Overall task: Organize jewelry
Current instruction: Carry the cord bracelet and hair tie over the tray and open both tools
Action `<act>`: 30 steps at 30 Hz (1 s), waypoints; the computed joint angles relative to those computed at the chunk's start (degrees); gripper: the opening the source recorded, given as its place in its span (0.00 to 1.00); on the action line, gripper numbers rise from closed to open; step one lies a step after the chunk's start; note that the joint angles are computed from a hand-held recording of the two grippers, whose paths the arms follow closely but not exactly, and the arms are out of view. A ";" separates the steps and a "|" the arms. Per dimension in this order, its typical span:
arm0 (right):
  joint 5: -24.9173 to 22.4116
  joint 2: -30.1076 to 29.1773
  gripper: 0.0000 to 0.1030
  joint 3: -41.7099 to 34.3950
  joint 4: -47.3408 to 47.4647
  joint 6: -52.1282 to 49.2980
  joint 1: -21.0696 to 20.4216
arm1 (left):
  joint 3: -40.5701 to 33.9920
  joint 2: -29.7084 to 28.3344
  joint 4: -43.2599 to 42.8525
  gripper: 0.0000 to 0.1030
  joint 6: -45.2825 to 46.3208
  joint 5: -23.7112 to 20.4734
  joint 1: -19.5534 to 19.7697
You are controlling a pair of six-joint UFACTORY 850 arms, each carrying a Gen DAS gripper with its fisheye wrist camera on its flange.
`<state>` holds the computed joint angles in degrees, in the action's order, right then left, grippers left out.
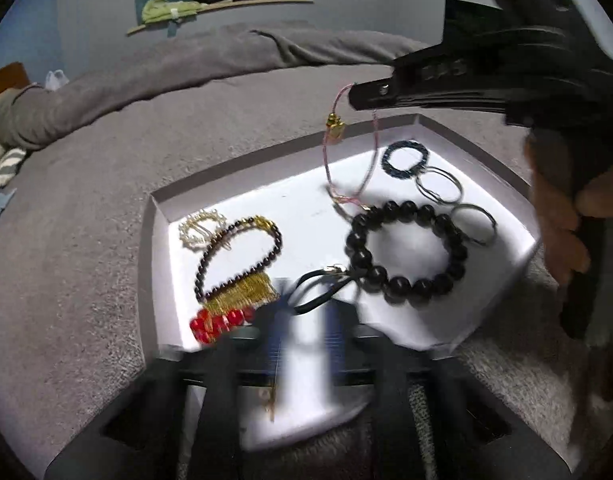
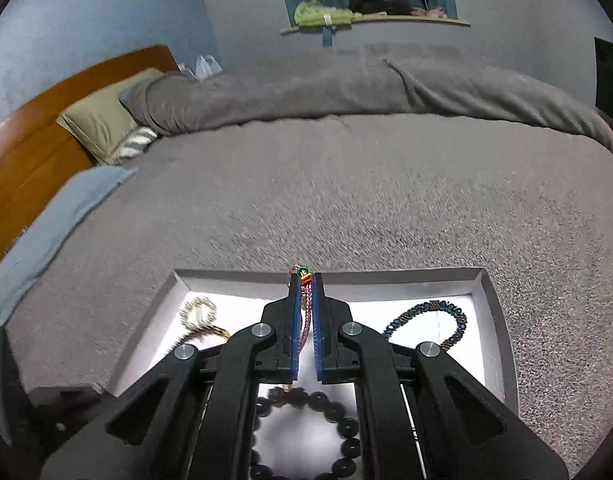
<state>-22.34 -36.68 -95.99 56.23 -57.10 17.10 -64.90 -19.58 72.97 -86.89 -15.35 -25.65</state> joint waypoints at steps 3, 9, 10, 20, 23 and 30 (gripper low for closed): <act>1.79 -0.72 0.05 -0.91 -8.10 6.77 0.69 | 1.65 1.42 5.96 0.56 -5.03 -0.38 -0.37; 0.51 -2.48 0.05 -2.91 -18.86 17.35 0.91 | 2.53 2.57 8.15 0.72 -6.91 0.49 -0.52; -0.29 -2.80 0.05 -3.25 -19.84 18.03 0.93 | 2.56 2.58 8.12 0.73 -7.16 0.57 -0.45; -1.40 -0.05 0.41 1.18 -11.65 10.04 0.14 | 3.17 3.23 10.61 0.73 -12.47 0.29 0.37; -0.52 2.24 0.41 4.17 -7.94 6.81 -0.42 | 3.44 3.52 11.39 0.73 -13.69 -0.11 0.35; 1.68 9.65 0.61 13.10 4.17 -4.45 -1.94 | 4.76 5.03 14.81 0.77 -18.34 -2.41 -0.81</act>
